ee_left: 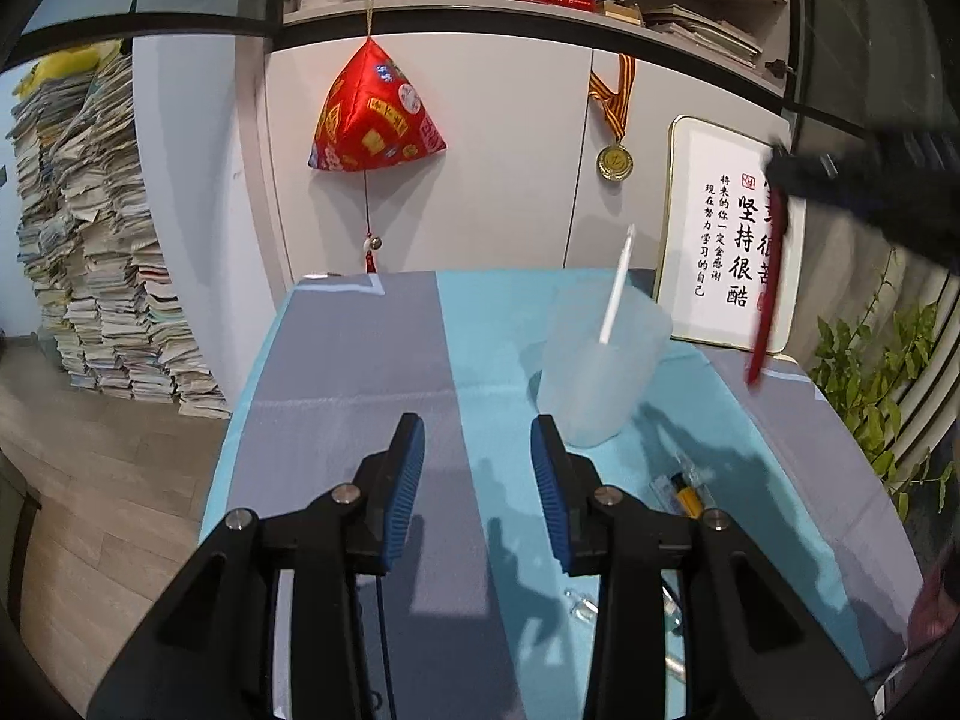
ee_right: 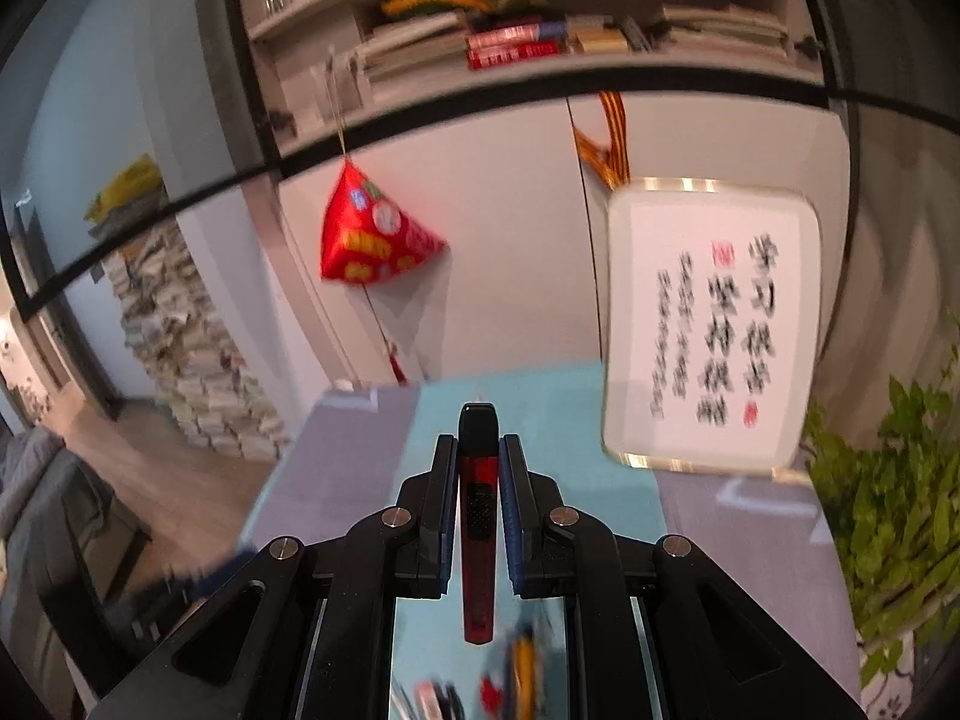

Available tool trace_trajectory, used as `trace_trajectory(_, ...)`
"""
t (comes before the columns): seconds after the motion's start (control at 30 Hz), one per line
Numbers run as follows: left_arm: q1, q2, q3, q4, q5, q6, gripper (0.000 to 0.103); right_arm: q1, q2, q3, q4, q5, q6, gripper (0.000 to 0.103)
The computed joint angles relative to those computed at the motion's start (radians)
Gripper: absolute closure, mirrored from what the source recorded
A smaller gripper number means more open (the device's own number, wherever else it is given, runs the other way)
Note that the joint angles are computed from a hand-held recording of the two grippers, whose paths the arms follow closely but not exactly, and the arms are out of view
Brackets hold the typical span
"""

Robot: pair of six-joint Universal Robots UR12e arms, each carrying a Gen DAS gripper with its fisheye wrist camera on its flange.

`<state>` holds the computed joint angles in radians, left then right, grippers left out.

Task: Organize stationery
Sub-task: 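Lower the red marker into the clear cup and open the right tool, then grasp a clear pen with the right tool while the left tool reaches toward the pens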

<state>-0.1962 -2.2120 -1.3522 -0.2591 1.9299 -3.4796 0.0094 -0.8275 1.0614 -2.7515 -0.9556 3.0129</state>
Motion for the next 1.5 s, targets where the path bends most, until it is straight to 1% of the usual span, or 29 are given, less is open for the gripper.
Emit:
trace_trajectory(0.13, 0.003, 0.001, -0.020, 0.012, -0.022, 0.006, 0.068, 0.019, 0.034, -0.056, -0.053, -0.017, 0.054, 0.089)
trace_trajectory(0.23, 0.010, -0.004, -0.026, 0.024, -0.040, -0.004, 0.068, 0.040, 0.057, -0.084, -0.094, -0.073, 0.058, 0.089)
trace_trajectory(0.27, 0.012, -0.005, -0.026, 0.024, -0.046, -0.012, 0.068, 0.046, 0.066, -0.095, -0.098, -0.087, 0.057, 0.089)
trace_trajectory(0.33, 0.020, -0.010, -0.027, 0.022, -0.066, -0.033, 0.068, 0.052, 0.081, -0.113, -0.091, -0.087, 0.054, 0.089)
trace_trajectory(0.47, 0.026, -0.016, -0.027, 0.017, -0.080, -0.041, 0.068, 0.066, 0.103, -0.133, -0.075, -0.124, 0.030, 0.089)
trace_trajectory(0.57, 0.031, -0.018, -0.029, 0.014, -0.092, -0.049, 0.068, 0.070, 0.117, -0.147, -0.051, -0.139, 0.019, 0.089)
trace_trajectory(0.7, 0.032, -0.020, -0.030, 0.016, -0.090, -0.047, 0.068, 0.072, 0.126, -0.147, -0.025, -0.149, 0.000, 0.089)
trace_trajectory(0.87, 0.033, -0.019, -0.032, 0.013, -0.092, -0.050, 0.068, 0.069, 0.133, -0.150, 0.035, -0.140, -0.006, 0.089)
trace_trajectory(1.1, 0.030, -0.020, -0.034, 0.022, -0.084, -0.027, 0.068, 0.073, 0.131, -0.142, 0.078, -0.156, -0.027, 0.089)
trace_trajectory(1.23, 0.032, -0.019, -0.036, 0.019, -0.098, -0.023, 0.068, 0.075, 0.127, -0.134, 0.107, -0.164, -0.042, 0.089)
trace_trajectory(1.33, 0.034, -0.020, -0.035, 0.006, -0.101, -0.028, 0.068, 0.075, 0.128, -0.146, 0.170, -0.187, -0.046, 0.089)
trace_trajectory(1.43, 0.035, -0.020, -0.034, 0.000, -0.108, -0.031, 0.068, 0.063, 0.126, -0.158, 0.239, -0.147, -0.027, 0.089)
trace_trajectory(1.5, 0.036, -0.020, -0.032, -0.006, -0.112, -0.032, 0.068, 0.055, 0.116, -0.148, 0.263, -0.123, -0.033, 0.089)
